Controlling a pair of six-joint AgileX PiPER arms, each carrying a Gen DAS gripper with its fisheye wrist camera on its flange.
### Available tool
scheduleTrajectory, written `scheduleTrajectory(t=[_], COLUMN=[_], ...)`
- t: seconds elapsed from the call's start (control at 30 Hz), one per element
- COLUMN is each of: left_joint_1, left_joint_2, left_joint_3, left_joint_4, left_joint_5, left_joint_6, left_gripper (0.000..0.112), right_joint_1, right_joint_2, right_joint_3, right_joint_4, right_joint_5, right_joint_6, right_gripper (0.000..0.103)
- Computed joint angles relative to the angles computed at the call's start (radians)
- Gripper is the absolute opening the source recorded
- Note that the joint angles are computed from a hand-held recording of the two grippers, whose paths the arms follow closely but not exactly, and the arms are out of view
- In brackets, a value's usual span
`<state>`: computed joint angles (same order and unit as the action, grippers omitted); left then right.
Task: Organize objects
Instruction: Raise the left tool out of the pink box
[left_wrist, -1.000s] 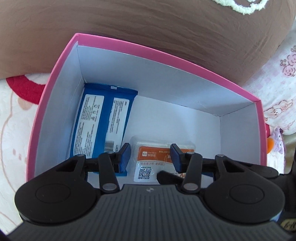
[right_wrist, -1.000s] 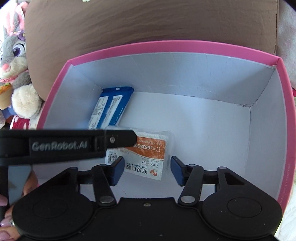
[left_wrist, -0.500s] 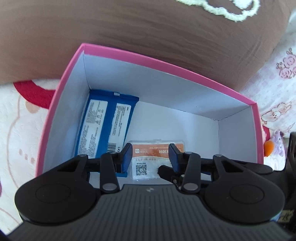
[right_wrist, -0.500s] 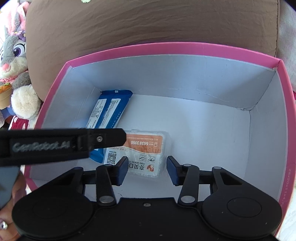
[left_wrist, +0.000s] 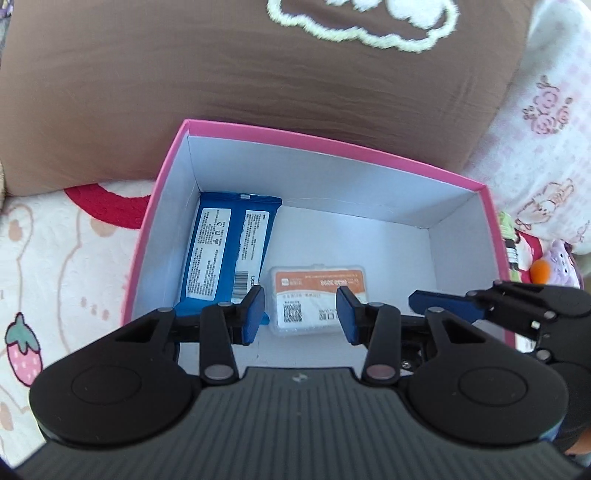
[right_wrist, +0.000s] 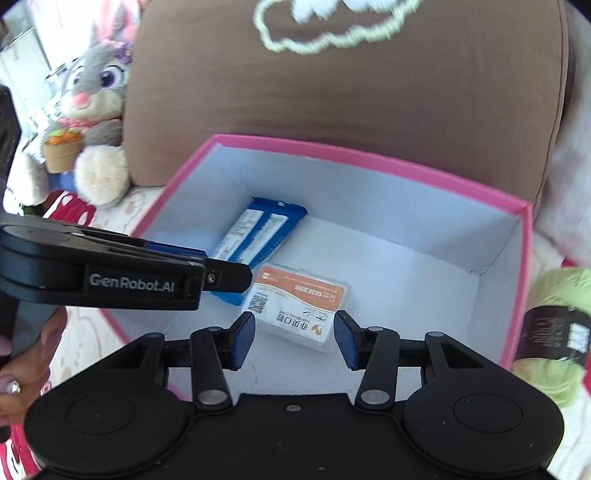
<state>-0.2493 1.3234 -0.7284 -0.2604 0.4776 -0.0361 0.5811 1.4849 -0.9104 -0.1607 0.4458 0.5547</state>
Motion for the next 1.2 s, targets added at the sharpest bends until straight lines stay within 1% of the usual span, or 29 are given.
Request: scheduleTrajectory(t=[0.1,0.17,0.33,0.37,0.4,0.47,0.53,0.67,0.7,0.8,0.87,1.0,1.13,1.2], left_joint_1=[-0.02,-0.042,-0.117,-0.138,-0.156,-0.185,-0.224,-0.245,-0.262,-0.322,-0.345,-0.405,-0.512,-0.566], left_joint_2=[-0.029,-0.046,-0.128,-0.154,-0.17,-0.197,-0.214,-0.263,-0.28,-0.325,-0.344,-0.38,-0.413,-0.424], left_joint_3=[-0.015,-0.031,-0.064,-0.074,-0.078,-0.087,-0.092,-0.119,-0.127,-0.133,-0.145,-0.172,-0.208,-0.224], left_joint_4=[0.052,0.097,0.204,0.227,0.245,0.271,0.302,0.289,0.3,0.34,0.34,0.35,0.4,0.421], left_joint_5=[0.047,0.087,0.22,0.261,0.286,0.326,0.352,0.442,0.471,0.518,0.547,0.612,0.677,0.706], left_joint_6=[-0.047,-0.087,-0.195,-0.224,-0.244,-0.271,-0.311,-0.309,-0.33,-0.381,-0.389,-0.425,-0.504,-0.541], left_gripper=[0.042,0.042,0.042,0.042,0.042,0.042,0.042,0.045,0.045,0.047,0.048,0.049,0.053,0.053], right_joint_1=[0.021,0.039,0.097,0.111,0.126,0.158,0.19,0.269,0.292,0.33,0.364,0.449,0.566,0.639], right_joint_2=[-0.036,-0.07,-0.142,-0.155,-0.167,-0.191,-0.211,-0.271,-0.289,-0.345,-0.389,-0.468,-0.532,-0.554], right_joint_3=[-0.025,-0.031,-0.041,-0.043,-0.046,-0.052,-0.06,-0.053,-0.047,-0.036,-0.028,-0.032,-0.047,-0.056], right_joint_4=[0.018,0.01,-0.029,-0.044,-0.058,-0.087,-0.11,-0.16,-0.173,-0.167,-0.179,-0.235,-0.307,-0.348], right_joint_5=[0.095,0.149,0.252,0.272,0.293,0.335,0.375,0.441,0.458,0.503,0.533,0.608,0.701,0.763], right_joint_6=[-0.036,-0.031,0.004,0.019,0.033,0.061,0.081,0.107,0.116,0.114,0.136,0.212,0.303,0.356], right_gripper=[0.053,0.053,0.053,0.053,0.053,0.054,0.054,0.058,0.058,0.058,0.058,0.058,0.06,0.061])
